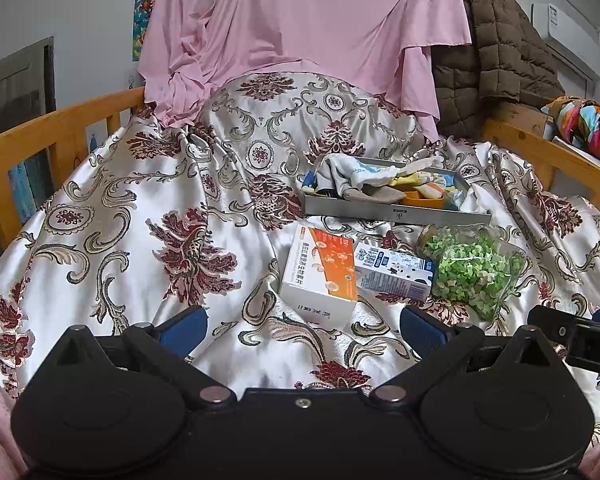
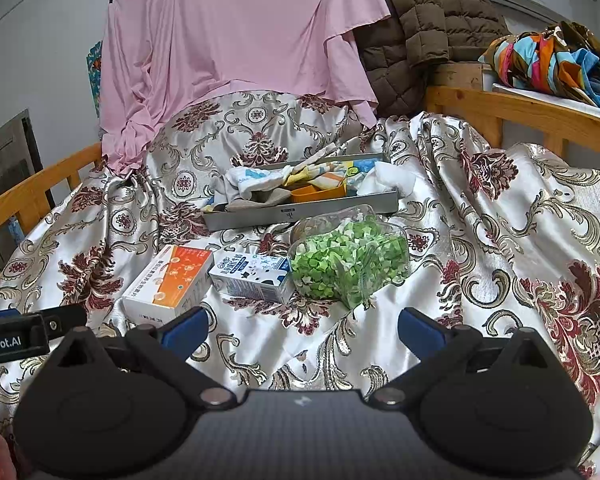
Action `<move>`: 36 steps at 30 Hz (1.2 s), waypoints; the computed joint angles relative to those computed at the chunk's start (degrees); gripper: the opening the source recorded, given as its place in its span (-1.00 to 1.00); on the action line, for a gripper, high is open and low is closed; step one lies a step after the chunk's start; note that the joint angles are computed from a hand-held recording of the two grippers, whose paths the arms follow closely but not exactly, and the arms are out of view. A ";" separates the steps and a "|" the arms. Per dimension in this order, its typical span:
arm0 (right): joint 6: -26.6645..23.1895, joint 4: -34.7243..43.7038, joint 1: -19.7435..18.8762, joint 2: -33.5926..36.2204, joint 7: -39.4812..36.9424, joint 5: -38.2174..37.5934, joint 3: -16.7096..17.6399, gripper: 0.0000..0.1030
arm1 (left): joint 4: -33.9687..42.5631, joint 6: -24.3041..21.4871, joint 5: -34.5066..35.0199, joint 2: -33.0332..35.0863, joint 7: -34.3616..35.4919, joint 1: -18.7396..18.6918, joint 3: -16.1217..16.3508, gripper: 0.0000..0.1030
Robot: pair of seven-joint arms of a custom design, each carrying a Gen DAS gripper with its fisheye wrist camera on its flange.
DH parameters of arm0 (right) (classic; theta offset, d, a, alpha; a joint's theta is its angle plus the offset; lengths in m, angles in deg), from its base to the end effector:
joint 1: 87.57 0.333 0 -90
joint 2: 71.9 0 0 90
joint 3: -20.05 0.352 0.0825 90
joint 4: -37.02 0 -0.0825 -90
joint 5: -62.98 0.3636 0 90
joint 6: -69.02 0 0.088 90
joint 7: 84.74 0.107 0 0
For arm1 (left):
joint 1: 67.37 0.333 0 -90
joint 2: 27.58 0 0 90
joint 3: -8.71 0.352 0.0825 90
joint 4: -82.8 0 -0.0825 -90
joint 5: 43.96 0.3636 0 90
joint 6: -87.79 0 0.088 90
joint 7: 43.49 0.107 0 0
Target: Organize soft objects
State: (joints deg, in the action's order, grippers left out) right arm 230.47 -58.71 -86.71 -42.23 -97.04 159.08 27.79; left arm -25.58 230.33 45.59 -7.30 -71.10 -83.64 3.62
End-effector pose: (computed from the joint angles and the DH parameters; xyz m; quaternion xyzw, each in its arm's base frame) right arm 0.6932 0.0400 0.3747 -0.7149 0.4868 -0.2070 0.4572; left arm 0.5989 -0.2338 0.3863 -0.7397 0.4599 -0.2843 0.4007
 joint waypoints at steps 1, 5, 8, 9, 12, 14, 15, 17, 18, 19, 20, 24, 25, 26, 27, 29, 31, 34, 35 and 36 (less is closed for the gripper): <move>-0.02 0.01 -0.02 0.01 -0.05 0.05 0.01 1.00 | -0.12 0.04 -0.09 -0.05 0.00 -0.01 -0.04 0.98; 0.02 0.02 -0.01 0.04 -0.13 0.20 0.01 1.00 | -0.18 1.50 -0.81 -0.24 -0.03 0.47 -0.19 0.98; -0.01 0.03 -0.01 0.03 -0.04 0.10 -0.01 1.00 | -0.27 1.40 -1.13 -0.43 -1.41 0.35 -0.15 0.98; -0.02 -0.01 -0.03 0.02 -0.11 0.16 0.00 1.00 | -0.23 1.13 -1.48 -0.48 -1.72 0.32 -0.14 0.98; -0.04 0.03 -0.03 0.02 -0.05 0.10 -0.01 1.00 | -0.45 1.06 -2.02 -0.70 -2.64 0.35 -0.16 0.98; -0.05 0.03 -0.02 0.01 0.04 0.06 -0.01 1.00 | -0.17 0.85 -3.13 -0.57 -1.79 0.43 -0.24 0.98; -0.08 0.10 -0.07 0.10 0.04 0.09 -0.02 1.00 | -0.02 0.70 -3.60 -0.51 -1.40 0.42 -0.23 0.98; -0.10 0.11 -0.09 0.11 0.07 0.03 -0.01 1.00 | 0.13 0.03 -4.28 -0.45 -0.82 0.21 -0.19 0.98; -0.09 0.11 -0.10 0.11 0.07 0.02 0.00 1.00 | 0.19 -0.56 -4.68 -0.44 -0.47 0.05 -0.18 0.98; -0.09 0.11 -0.11 0.11 0.07 0.02 0.00 1.00 | 0.18 -1.19 -4.95 -0.46 -0.33 -0.18 -0.19 0.98; -0.12 0.12 -0.13 0.11 0.07 0.04 0.01 1.00 | 0.17 -1.35 -5.03 -0.52 -0.25 -0.16 -0.10 0.98; -0.17 0.13 -0.16 0.13 0.12 -0.03 0.01 1.00 | 0.24 -1.87 -5.79 -0.56 0.15 -0.23 -0.15 0.98; -0.16 0.13 -0.17 0.13 0.12 -0.03 0.02 1.00 | 0.22 -1.79 -5.67 -0.58 0.11 -0.23 -0.12 0.98; -0.17 0.12 -0.17 0.14 0.19 -0.11 0.01 1.00 | 0.21 -1.78 -5.65 -0.57 0.15 -0.24 -0.11 0.98; -0.14 0.11 -0.18 0.11 0.13 -0.05 0.03 1.00 | 0.20 -1.80 -5.65 -0.58 0.21 -0.27 -0.12 0.98; -0.14 0.11 -0.18 0.11 0.13 -0.05 0.04 1.00 | 0.13 -1.66 -5.55 -0.62 0.28 -0.21 -0.07 0.98; -0.14 0.10 -0.19 0.10 0.14 -0.04 0.04 1.00 | 0.11 -1.70 -5.53 -0.63 0.19 -0.23 -0.09 0.98; -0.16 0.09 -0.19 0.09 0.17 -0.07 0.04 1.00 | 0.16 -1.60 -5.64 -0.60 0.15 -0.20 -0.11 0.98; -0.16 0.09 -0.19 0.10 0.18 -0.10 0.03 1.00 | 0.20 -1.73 -5.71 -0.57 0.21 -0.24 -0.12 0.98; -0.19 0.09 -0.20 0.11 0.19 -0.12 0.03 1.00 | 0.19 -1.77 -5.74 -0.58 0.21 -0.26 -0.12 0.98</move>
